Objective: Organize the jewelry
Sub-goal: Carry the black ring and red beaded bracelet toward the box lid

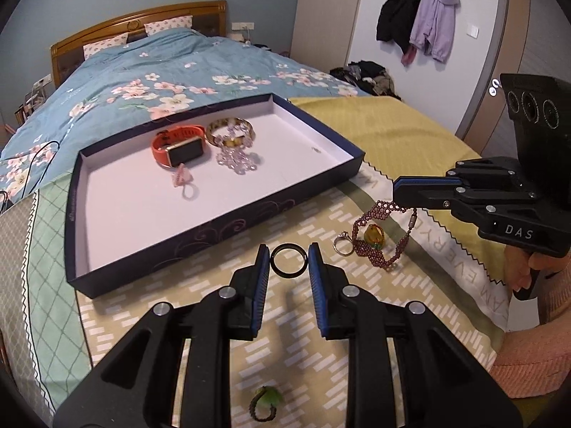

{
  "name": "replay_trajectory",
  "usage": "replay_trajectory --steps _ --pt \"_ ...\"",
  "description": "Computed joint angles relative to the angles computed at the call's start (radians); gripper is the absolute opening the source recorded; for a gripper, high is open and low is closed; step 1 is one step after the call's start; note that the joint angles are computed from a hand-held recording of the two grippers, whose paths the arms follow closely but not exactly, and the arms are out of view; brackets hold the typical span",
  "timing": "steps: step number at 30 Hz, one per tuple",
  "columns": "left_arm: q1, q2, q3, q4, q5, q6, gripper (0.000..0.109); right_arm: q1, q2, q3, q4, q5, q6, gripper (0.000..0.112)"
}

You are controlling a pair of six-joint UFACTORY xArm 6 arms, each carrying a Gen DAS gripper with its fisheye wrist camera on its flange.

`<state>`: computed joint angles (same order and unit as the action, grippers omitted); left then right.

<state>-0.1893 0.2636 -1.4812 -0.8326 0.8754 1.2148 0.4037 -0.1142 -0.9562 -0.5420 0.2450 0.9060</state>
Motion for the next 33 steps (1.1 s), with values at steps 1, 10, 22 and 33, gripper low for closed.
replay_trajectory --steps 1,10,22,33 --pt "0.002 -0.005 0.004 -0.005 -0.001 0.000 0.023 0.000 0.000 -0.001 -0.004 -0.004 0.005 0.001" --pt "0.017 -0.039 0.040 -0.038 -0.014 0.015 0.023 0.000 0.014 -0.026 -0.021 -0.022 0.020 0.001" --pt "0.030 -0.063 0.059 -0.063 -0.019 0.022 0.023 -0.002 0.021 -0.049 -0.038 -0.035 0.034 0.001" --pt "0.038 -0.071 0.052 -0.081 -0.036 0.015 0.023 -0.008 0.040 -0.079 -0.044 -0.050 0.030 0.001"
